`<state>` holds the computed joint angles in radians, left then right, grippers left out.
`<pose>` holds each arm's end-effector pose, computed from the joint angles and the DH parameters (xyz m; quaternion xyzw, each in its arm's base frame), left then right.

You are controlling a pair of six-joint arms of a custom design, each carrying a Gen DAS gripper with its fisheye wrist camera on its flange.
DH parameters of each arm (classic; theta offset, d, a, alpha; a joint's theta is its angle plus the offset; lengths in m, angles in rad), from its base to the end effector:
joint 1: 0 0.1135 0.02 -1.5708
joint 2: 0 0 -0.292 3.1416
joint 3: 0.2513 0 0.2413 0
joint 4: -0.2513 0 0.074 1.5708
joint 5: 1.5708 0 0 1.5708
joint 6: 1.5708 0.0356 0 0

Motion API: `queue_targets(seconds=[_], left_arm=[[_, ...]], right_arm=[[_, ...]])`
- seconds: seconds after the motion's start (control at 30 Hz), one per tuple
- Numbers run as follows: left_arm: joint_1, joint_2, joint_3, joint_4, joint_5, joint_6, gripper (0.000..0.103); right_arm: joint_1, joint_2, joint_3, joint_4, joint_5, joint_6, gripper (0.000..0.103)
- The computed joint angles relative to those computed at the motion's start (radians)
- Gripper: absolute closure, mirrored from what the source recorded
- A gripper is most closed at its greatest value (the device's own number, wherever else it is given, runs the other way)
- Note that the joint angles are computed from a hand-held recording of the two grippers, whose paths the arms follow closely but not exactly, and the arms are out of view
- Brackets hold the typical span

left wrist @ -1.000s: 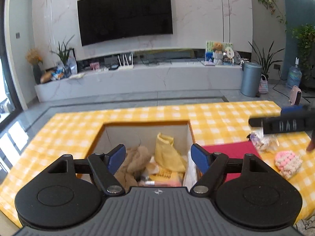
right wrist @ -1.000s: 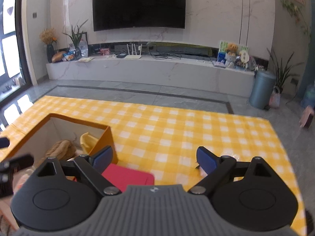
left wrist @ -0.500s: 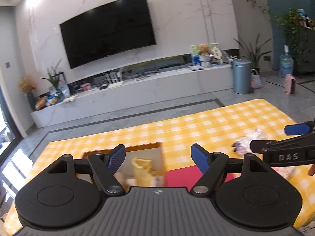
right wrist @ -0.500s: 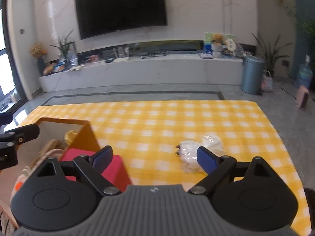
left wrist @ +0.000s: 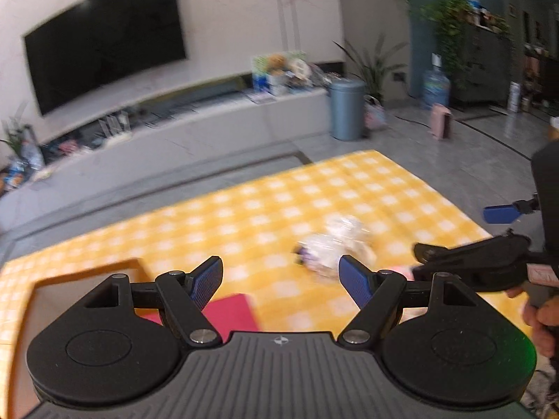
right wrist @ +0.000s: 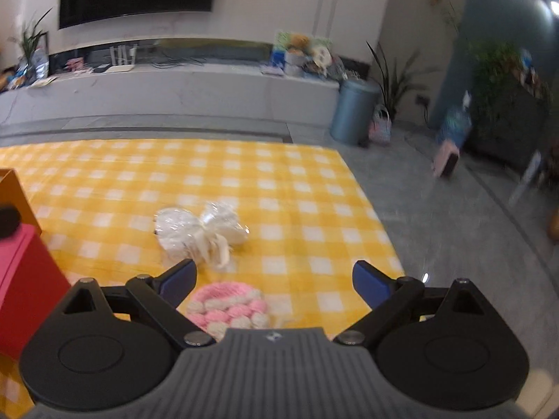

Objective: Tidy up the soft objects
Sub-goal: 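Move both grippers back to the plastic bundle and pink knitted hat, then grasp the plastic-wrapped bundle with the left gripper while the right gripper grasps the pink knitted hat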

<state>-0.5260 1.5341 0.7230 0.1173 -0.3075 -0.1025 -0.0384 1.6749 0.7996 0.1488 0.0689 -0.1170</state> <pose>0.2620 -0.1397 0.2082 0.1245 0.8884 0.0022 0.4419 0.3277 -0.0150 0.1902 -0.0217 0.9115 -0.0631 0.4058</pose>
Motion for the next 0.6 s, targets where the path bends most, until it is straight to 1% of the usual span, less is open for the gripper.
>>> queue_targets(seconds=[0.1, 0.27, 0.37, 0.47, 0.53, 0.6], left_arm=[[-0.008, 0.091, 0.067, -0.033, 0.058, -0.022, 0.014], [-0.036, 0.246, 0.161, -0.071, 0.075, -0.055, 0.014], [-0.037, 0.287, 0.181, -0.069, 0.059, -0.072, 0.014], [-0.025, 0.314, 0.209, -0.081, 0.031, -0.076, 0.015], [-0.007, 0.325, 0.234, -0.103, 0.01, -0.069, 0.015], [0.018, 0.319, 0.231, -0.098, 0.011, -0.066, 0.015]], right_arm=[[-0.046, 0.05, 0.039, -0.028, -0.009, 0.042, 0.008], [-0.104, 0.125, 0.103, -0.108, -0.064, 0.093, 0.009], [-0.113, 0.149, 0.117, -0.125, -0.077, 0.07, 0.009], [-0.136, 0.187, 0.152, -0.177, -0.184, 0.039, 0.009], [-0.106, 0.215, 0.17, -0.211, -0.175, -0.035, 0.009], [-0.073, 0.238, 0.178, -0.217, -0.151, -0.062, 0.009]])
